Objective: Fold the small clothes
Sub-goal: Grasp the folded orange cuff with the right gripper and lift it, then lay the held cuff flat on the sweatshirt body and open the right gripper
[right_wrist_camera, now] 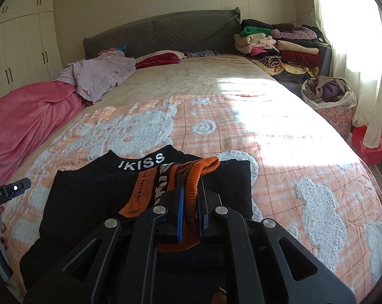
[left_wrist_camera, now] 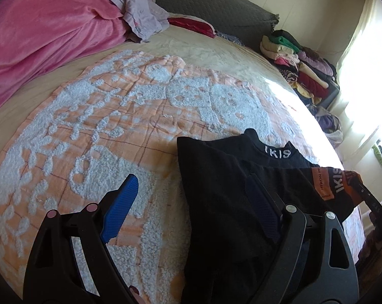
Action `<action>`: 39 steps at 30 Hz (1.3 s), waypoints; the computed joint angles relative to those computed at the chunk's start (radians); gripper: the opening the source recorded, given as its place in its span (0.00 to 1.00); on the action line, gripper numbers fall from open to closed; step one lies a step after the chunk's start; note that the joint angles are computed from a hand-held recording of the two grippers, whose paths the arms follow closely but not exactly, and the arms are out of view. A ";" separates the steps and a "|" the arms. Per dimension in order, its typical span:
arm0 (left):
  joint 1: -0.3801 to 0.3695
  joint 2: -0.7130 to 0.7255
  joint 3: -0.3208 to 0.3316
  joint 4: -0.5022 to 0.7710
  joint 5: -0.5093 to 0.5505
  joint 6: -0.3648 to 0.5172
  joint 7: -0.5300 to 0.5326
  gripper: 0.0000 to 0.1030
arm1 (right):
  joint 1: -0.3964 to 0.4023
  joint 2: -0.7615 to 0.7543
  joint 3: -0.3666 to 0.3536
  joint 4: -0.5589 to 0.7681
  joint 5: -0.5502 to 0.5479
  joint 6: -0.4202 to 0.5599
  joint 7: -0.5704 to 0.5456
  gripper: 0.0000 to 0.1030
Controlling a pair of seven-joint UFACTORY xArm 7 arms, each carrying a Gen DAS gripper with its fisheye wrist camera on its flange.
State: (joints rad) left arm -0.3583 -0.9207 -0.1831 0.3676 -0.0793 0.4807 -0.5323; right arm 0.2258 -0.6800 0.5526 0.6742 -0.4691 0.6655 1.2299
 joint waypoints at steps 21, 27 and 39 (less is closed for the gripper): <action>-0.073 0.139 -0.063 0.067 0.034 0.002 0.042 0.70 | 0.079 0.053 -0.010 -0.007 0.035 0.048 -0.024 0.30; -0.105 0.213 -0.085 0.108 0.057 0.066 0.074 0.68 | 0.121 0.157 -0.018 0.041 0.032 -0.009 -0.065 0.33; -0.140 0.211 -0.043 0.076 -0.005 0.083 0.121 0.68 | 0.173 0.298 -0.052 0.129 -0.011 0.008 -0.084 0.40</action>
State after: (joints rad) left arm -0.4981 -0.7099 -0.2261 0.4439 -0.0841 0.5636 -0.4117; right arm 0.3984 -0.3822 0.5006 0.8035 -0.4805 0.6739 1.1456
